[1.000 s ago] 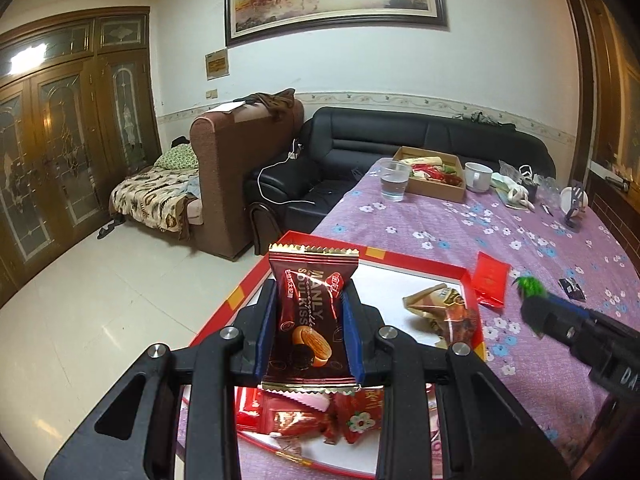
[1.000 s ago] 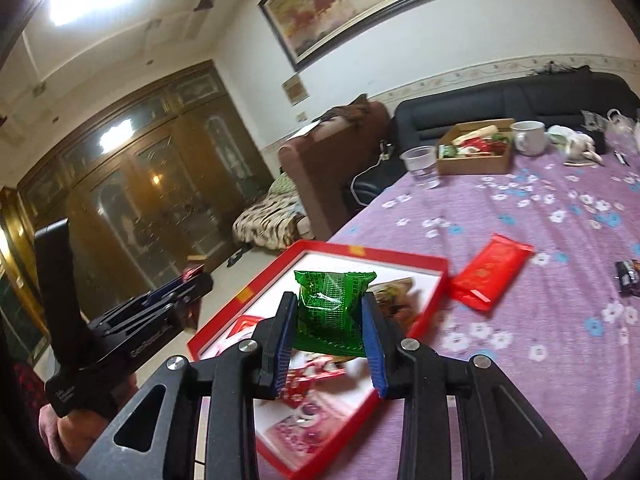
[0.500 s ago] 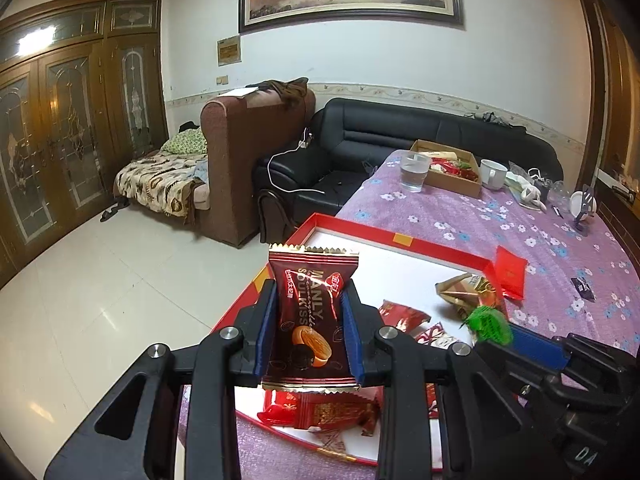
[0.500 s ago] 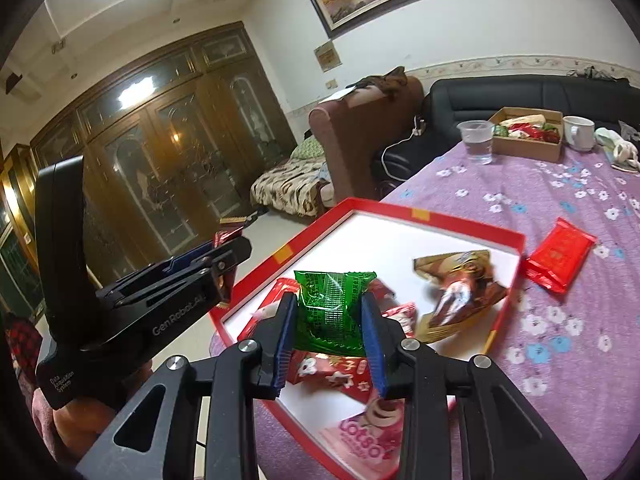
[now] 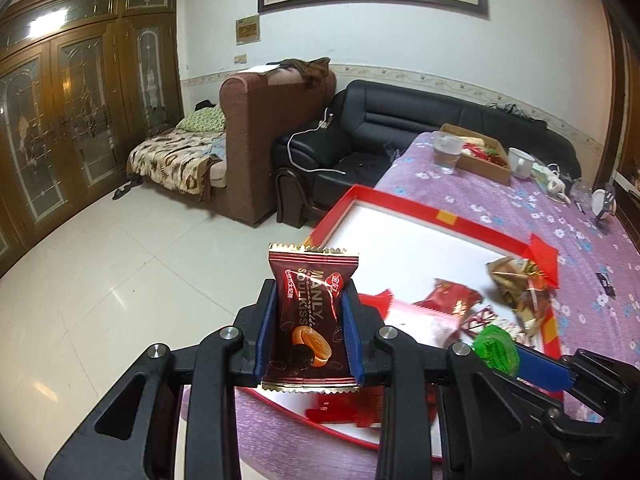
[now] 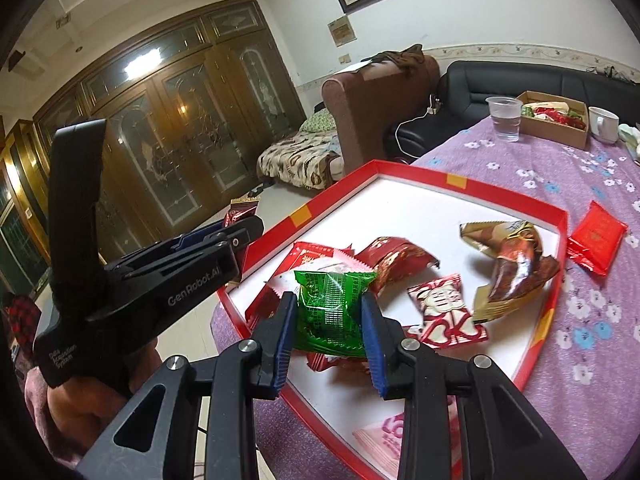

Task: Organize snacks

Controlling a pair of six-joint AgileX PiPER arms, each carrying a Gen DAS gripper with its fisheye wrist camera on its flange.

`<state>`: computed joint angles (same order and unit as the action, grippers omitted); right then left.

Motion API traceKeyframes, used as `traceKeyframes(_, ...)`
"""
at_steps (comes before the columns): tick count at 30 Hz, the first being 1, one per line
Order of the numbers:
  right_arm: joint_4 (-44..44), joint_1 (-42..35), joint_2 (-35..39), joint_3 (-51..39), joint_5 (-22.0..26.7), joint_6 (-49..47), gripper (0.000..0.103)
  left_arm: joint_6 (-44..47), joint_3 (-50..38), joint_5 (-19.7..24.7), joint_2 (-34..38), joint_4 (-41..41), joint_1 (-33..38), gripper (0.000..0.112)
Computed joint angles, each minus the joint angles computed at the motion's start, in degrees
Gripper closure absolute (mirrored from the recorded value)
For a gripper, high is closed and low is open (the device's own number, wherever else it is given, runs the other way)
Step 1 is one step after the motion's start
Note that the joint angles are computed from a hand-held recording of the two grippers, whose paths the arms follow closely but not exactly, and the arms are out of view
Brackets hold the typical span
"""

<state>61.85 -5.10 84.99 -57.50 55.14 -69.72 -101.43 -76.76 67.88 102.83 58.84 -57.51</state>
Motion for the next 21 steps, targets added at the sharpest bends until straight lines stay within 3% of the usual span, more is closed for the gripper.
traceKeyframes(8, -1.38, 1.66, 2.62, -1.87, -3.12, 2.15, 0.071, 3.47, -1.59, -2.00, 1.58, -0.68, 2.97, 0.084)
traceKeyframes(11, -6.64, 3.31, 5.67, -5.73, -6.11, 8.34, 0.071, 10.75, -6.34, -5.92, 4.50, -3.84, 6.50, 0.084)
traceKeyframes(13, -9.68, 3.12, 8.84, -9.71, -4.93, 13.22, 0.070, 18.35, -11.36, -8.01, 7.42, -8.96, 9.20, 0.083)
traceKeyframes(16, -10.96, 0.78, 10.92, -13.63, -3.68, 17.24, 0.068, 27.02, -19.09, -7.32, 11.61, -15.99, 11.67, 0.080)
traceKeyframes(19, -7.38, -5.12, 11.09, -15.94, -0.80, 15.42, 0.058, 27.78, -21.97, -6.89, 12.22, -17.06, 11.24, 0.067)
traceKeyframes(21, -5.93, -8.93, 11.35, -17.43, -0.78, 15.00, 0.054, 26.37, -23.12, -4.60, 12.53, -13.74, 9.15, 0.047)
